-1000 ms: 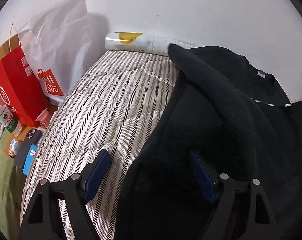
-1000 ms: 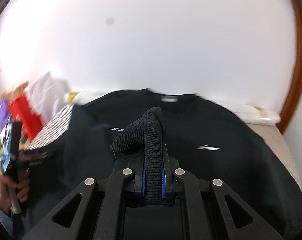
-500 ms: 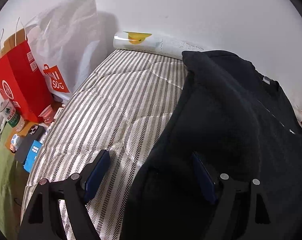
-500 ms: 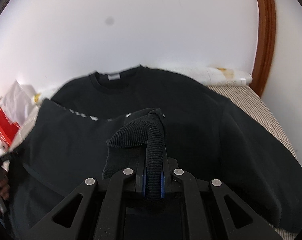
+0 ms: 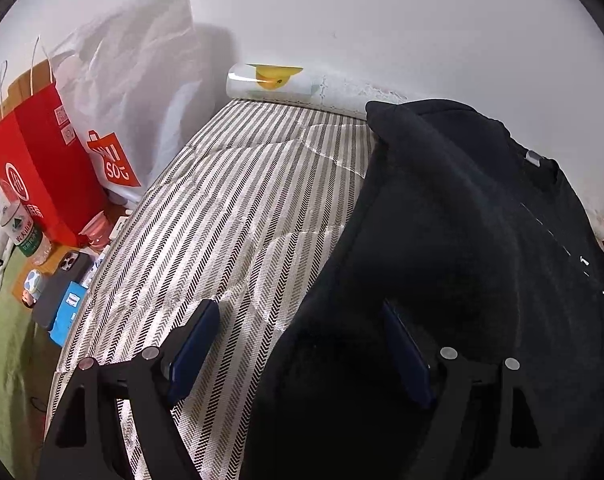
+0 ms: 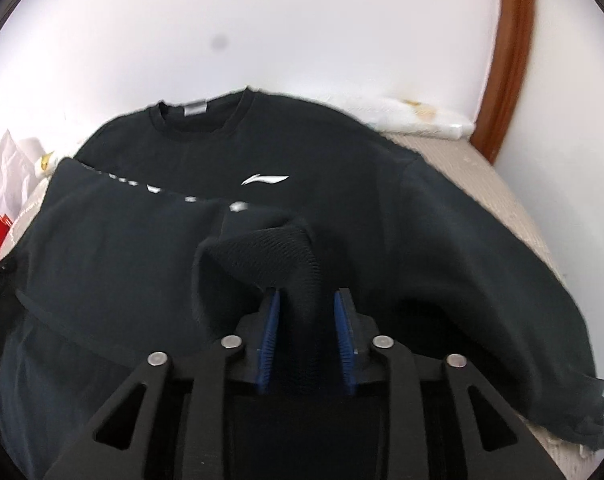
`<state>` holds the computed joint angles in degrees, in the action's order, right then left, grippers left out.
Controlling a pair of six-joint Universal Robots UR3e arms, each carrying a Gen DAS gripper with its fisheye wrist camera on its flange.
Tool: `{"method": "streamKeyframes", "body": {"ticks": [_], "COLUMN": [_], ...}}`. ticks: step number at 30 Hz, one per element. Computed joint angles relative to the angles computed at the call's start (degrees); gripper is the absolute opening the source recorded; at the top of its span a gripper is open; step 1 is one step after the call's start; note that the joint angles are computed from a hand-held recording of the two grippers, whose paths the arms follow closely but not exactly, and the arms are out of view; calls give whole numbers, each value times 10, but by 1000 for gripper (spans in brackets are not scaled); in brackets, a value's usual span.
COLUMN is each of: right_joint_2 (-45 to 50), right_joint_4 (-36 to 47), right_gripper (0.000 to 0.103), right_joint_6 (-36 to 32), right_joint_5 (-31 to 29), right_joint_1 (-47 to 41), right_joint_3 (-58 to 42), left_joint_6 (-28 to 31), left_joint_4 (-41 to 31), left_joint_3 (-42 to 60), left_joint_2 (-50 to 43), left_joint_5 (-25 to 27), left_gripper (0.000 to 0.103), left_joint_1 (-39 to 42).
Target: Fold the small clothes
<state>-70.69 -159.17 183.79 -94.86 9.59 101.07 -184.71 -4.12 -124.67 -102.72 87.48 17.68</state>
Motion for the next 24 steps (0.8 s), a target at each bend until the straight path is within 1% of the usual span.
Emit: {"method": "streamKeyframes", "body": {"ticks": [3,10,15,17,20,22,24], "right_joint_2": [-69,-231,-352,-395,-434,-431,-414], "right_joint_4": [-11,-1,20,34,46,34,7], "right_gripper": [45,55,61,62,63,63,63], "right_joint_6": [-14,-68,-122,-151,-196,-216,-222], "right_joint_5": [-16,-54,-29,-8,22,24,15], "right_joint_1": [-20,-109,-230,-286,-356,-386,-400], "right_joint_3": [63,204,315,355,400,422,436], "left_joint_6": [1,1,-1,0,-1,0,0], "left_joint_4": [-1,-1,1,5,9,7,7], "left_joint_3": [-1,-1,0,1,3,2,0], "left_joint_2": [1,2,4,2,-4,-3,-1], "left_joint_5": [-2,-4,6,13,17,8,4], "left_gripper": [81,81,81,81,81,81,81], "left_joint_1": [0,-1,-13,-18,-20,-15,-11]}}
